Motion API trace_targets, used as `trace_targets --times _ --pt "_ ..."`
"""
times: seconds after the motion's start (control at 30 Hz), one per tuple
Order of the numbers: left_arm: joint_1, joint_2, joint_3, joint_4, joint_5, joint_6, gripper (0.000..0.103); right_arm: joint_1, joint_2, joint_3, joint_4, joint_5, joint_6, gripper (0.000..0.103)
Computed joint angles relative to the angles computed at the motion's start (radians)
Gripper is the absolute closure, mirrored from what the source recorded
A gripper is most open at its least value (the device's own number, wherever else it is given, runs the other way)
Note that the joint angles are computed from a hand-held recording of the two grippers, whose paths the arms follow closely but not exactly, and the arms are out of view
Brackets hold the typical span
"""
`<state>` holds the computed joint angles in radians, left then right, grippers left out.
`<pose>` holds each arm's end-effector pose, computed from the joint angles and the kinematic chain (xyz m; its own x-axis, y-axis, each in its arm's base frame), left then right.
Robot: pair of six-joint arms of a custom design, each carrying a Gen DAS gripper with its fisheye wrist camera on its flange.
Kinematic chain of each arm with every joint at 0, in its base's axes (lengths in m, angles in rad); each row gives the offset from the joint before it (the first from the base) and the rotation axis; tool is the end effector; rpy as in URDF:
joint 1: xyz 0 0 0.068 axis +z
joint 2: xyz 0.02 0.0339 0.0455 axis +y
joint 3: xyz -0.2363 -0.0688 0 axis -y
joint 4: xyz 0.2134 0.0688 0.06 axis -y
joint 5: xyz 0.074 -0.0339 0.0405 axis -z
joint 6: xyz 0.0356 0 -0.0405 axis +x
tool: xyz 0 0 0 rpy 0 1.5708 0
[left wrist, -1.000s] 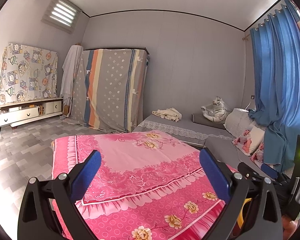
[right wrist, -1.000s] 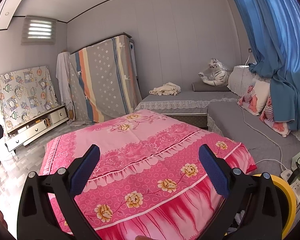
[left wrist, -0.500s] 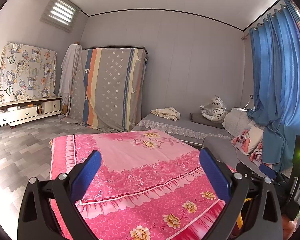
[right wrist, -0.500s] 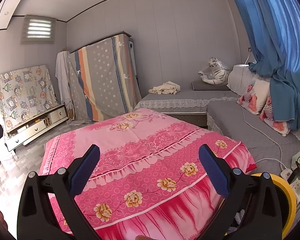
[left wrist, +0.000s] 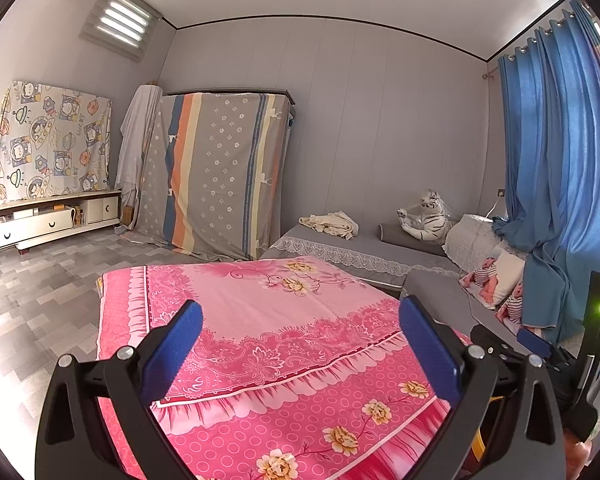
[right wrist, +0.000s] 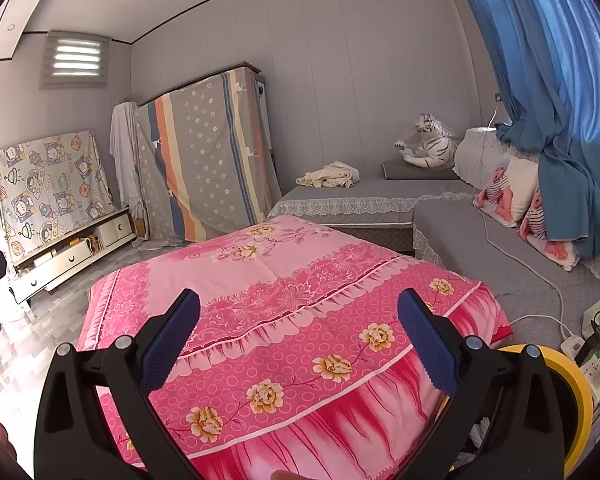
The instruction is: Collect trash
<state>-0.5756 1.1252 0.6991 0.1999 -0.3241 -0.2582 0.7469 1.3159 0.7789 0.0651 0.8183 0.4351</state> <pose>0.2094 -0.1224 0.2690 -0.2472 -0.1281 -0.9605 0.1991 0.9633 -0.1798 0.2100 0.1590 0.2399 -0.2971 0.1175 -0.9476 0.1522 0.9855 0.0745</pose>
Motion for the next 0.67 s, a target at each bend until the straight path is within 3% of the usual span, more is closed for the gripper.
trace_targets --times 0.2,0.67 --pt "0.016 0.004 -0.002 0.005 0.038 -0.007 0.008 -0.001 -0.001 -0.001 -0.001 -0.002 0.001 0.009" --pt "0.009 0.001 -0.002 -0.002 0.018 -0.022 0.008 0.006 0.007 -0.015 0.007 0.0 0.011 0.009"
